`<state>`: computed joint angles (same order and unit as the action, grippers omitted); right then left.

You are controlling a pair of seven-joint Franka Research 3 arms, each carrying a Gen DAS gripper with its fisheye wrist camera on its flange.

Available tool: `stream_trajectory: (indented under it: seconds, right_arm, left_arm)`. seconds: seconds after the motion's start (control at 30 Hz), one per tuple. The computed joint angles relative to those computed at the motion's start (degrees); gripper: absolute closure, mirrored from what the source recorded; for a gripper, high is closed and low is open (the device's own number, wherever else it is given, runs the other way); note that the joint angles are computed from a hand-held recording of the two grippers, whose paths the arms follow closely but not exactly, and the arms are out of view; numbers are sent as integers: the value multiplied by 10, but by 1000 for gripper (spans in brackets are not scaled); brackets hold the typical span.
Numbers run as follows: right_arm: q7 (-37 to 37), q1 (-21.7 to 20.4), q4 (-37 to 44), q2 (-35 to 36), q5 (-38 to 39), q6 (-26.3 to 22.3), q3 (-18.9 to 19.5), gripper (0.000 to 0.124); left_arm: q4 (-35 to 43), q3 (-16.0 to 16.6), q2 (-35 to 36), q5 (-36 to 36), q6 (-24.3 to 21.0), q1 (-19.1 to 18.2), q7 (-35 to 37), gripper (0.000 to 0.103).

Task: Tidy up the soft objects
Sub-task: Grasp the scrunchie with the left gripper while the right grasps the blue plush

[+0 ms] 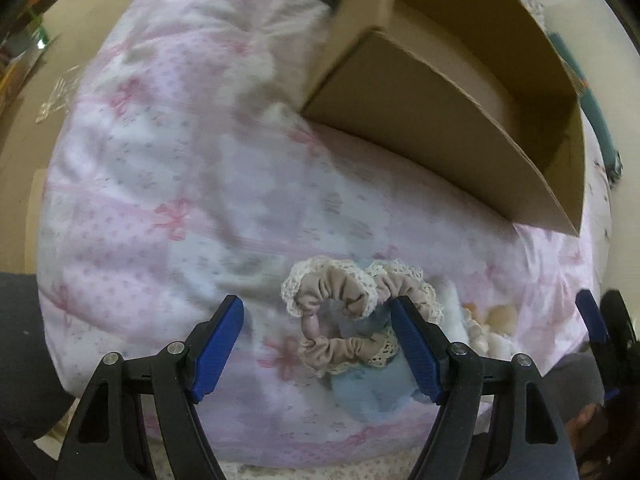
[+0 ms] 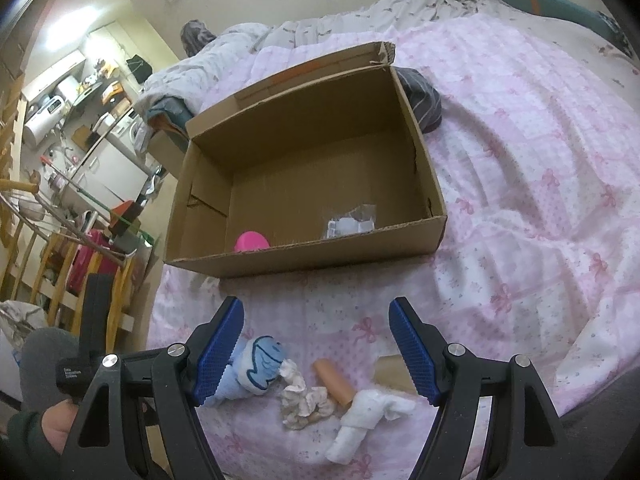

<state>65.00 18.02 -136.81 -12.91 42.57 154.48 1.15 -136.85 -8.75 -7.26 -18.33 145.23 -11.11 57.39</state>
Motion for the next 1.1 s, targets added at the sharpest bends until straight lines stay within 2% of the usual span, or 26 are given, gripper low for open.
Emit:
stream_trajectory:
  seconds: [0.03,0.1,0.17,0.27,0.43,0.57,0.63,0.73,0.83,0.93,1.0,1.1]
  right_arm:
    - [1,0,0,1,-1,0,0,45]
    - [2,0,2,3,-4,-2,1,45]
    - [4,-1,2,3,-8,-2,2,45]
    - [10,-3,1,2,-18,-3,4,45]
    - [18,-3,0,3,-28,-1,5,45]
    - [17,-1,-1,1,-28,-8,3,45]
    - [4,3,6,2,-21,-31,-1,45]
    - [-22,9,25,11,0,-90,-6,45]
    - [-22,13,36,24,-8,-126,10,44]
    - [-25,24,52,46,3,-155,23,27]
    - [-31,28,69,67,20,-178,27,25]
    - [31,30,91,99,-50,-165,48,24]
  left_arm:
    - [3,-1,2,-3,1,-3,9,29]
    - [10,-1,8,-19,1,-9,35,41]
    - [19,-3,15,-30,-4,-13,60,78]
    - [22,-9,12,-22,2,-12,64,95]
    - [-6,-8,-37,31,46,-6,16,97]
    - [-14,-6,-75,112,27,15,-45,97]
    - [-17,-9,-92,155,18,27,-79,97]
    - [-23,-5,-118,194,10,33,-102,97]
    - [-32,-8,-132,230,6,39,-126,97]
    - [-38,-2,-129,232,10,35,-140,97]
    - [-44,6,-130,220,18,30,-142,97]
    - [-53,22,-128,180,36,16,-130,97]
